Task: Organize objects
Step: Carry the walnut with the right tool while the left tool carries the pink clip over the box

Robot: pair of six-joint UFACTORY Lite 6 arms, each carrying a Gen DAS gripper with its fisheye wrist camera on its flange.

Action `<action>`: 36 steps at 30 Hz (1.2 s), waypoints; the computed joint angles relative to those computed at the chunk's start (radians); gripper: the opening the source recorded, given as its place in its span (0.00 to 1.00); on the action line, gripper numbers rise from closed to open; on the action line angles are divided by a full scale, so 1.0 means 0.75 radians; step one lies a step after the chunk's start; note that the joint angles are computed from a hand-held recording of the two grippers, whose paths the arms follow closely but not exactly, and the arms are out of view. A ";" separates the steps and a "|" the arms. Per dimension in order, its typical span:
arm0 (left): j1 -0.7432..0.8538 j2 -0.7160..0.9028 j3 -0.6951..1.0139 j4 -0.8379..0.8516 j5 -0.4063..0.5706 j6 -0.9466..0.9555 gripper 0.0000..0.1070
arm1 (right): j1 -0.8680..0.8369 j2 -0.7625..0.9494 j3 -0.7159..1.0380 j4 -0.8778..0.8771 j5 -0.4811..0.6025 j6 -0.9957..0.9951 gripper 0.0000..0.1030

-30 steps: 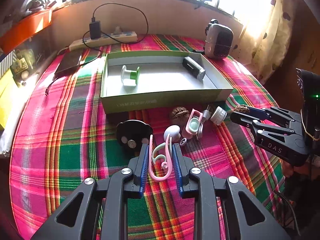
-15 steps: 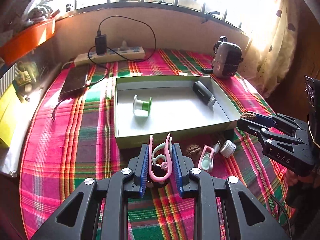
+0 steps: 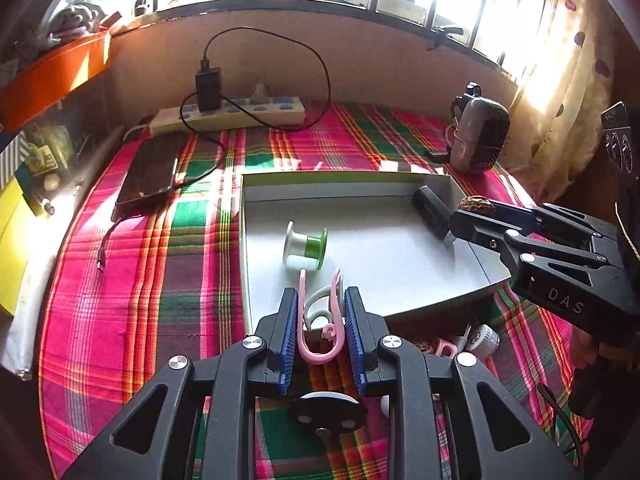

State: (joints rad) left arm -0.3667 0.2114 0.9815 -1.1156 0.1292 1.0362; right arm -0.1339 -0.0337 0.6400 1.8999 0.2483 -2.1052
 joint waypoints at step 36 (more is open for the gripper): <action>-0.021 0.353 0.281 0.305 -0.018 -0.313 0.20 | 0.213 0.859 0.894 -1.113 -0.001 1.145 0.33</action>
State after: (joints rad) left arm -0.3821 0.4759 1.1919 -0.8871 0.1154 0.8015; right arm 0.0261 0.6104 1.3106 1.0650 0.2478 -1.2465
